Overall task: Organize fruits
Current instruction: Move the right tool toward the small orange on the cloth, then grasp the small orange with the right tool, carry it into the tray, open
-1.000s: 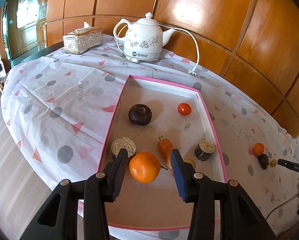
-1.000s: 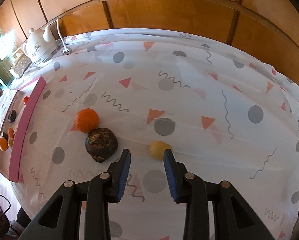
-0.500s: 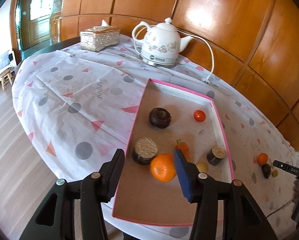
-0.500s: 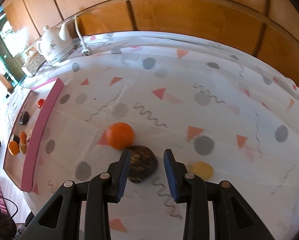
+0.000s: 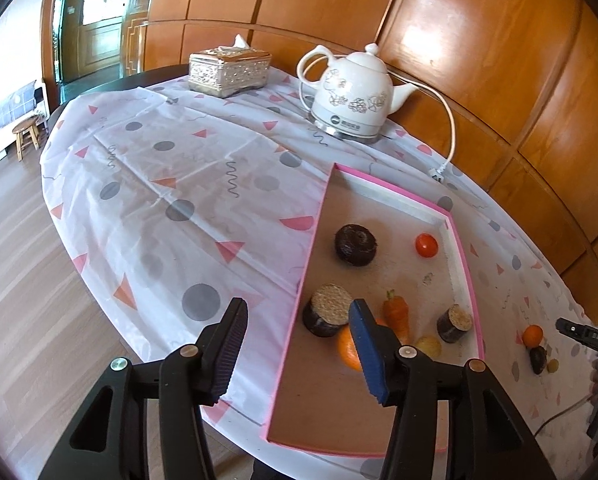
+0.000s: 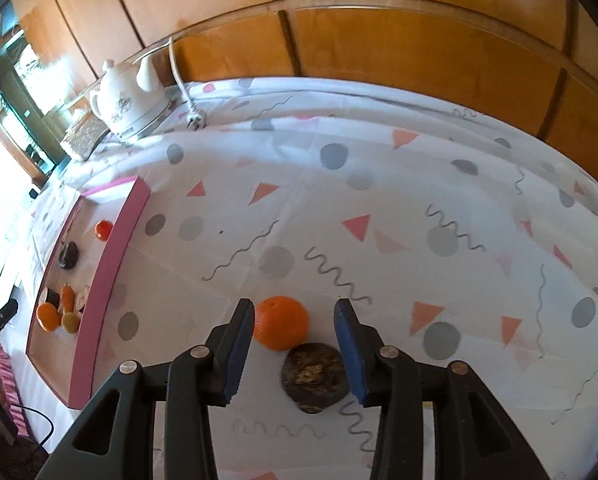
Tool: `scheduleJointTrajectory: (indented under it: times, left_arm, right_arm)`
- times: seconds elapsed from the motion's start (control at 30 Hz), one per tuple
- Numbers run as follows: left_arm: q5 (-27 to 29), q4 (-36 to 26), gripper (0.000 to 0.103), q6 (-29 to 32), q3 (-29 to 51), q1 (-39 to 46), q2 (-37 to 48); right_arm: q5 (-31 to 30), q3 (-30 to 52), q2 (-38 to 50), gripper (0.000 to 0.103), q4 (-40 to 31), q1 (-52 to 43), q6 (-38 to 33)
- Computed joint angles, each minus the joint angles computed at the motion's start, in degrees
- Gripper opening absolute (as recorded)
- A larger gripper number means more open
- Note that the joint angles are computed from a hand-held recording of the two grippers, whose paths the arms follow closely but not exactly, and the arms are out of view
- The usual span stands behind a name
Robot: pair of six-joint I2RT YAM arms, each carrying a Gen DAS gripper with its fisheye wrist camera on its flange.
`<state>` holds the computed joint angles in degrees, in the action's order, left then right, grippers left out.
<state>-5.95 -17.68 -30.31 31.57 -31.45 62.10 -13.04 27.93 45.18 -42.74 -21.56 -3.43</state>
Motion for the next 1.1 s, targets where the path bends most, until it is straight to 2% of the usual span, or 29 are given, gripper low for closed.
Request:
scheduleJointTrajectory:
  times: [0.13,0.23,0.33,0.4,0.5,0.6,0.8,0.93,1.1]
  left_arm:
    - [0.81,0.19,0.053,-0.04,-0.39,1.37,0.63]
    - [0.77,0.19,0.053,0.18,-0.70,1.71,0.28]
    - [0.86,0.10,0.053,-0.04,-0.69,1.62,0.43]
    - [0.71,-0.01,0.054,0.09,-0.70,1.47,0.47]
    - [0.63,-0.11,0.053,0.13,-0.78,1.43,0.39]
    - [0.55,-0.10,0.054,0.07,-0.77,1.28,0.64]
    - [-0.18,-1.04,0.053,-0.11,-0.80,1.02,0.25]
    - [-1.32,-2.14,0.053,-0.06,-0.90,0.81,-1.43]
    - [-2.16,-2.65,0.054,-0.27,-1.15,0.52,-2.43]
  right_arm:
    - [-2.93,0.92,2.04,0.042,-0.46,-3.85,-2.04]
    - [-2.65,0.39,3.12,0.042,0.76,-1.72,-0.89]
    - [0.02,-0.87,3.83,0.043,3.57,4.15,3.82]
    - [3.42,-1.95,5.05,0.043,6.47,10.41,7.54]
    - [14.35,-2.91,7.05,0.050,10.33,21.40,13.90]
    - [18.99,-2.77,8.34,0.050,11.92,26.02,17.60]
    - [34.20,-2.39,14.45,0.050,14.65,37.55,24.44]
    - [36.36,-2.61,15.50,0.050,15.03,36.65,23.82]
    - [33.09,-4.19,14.81,0.050,16.11,29.41,20.61]
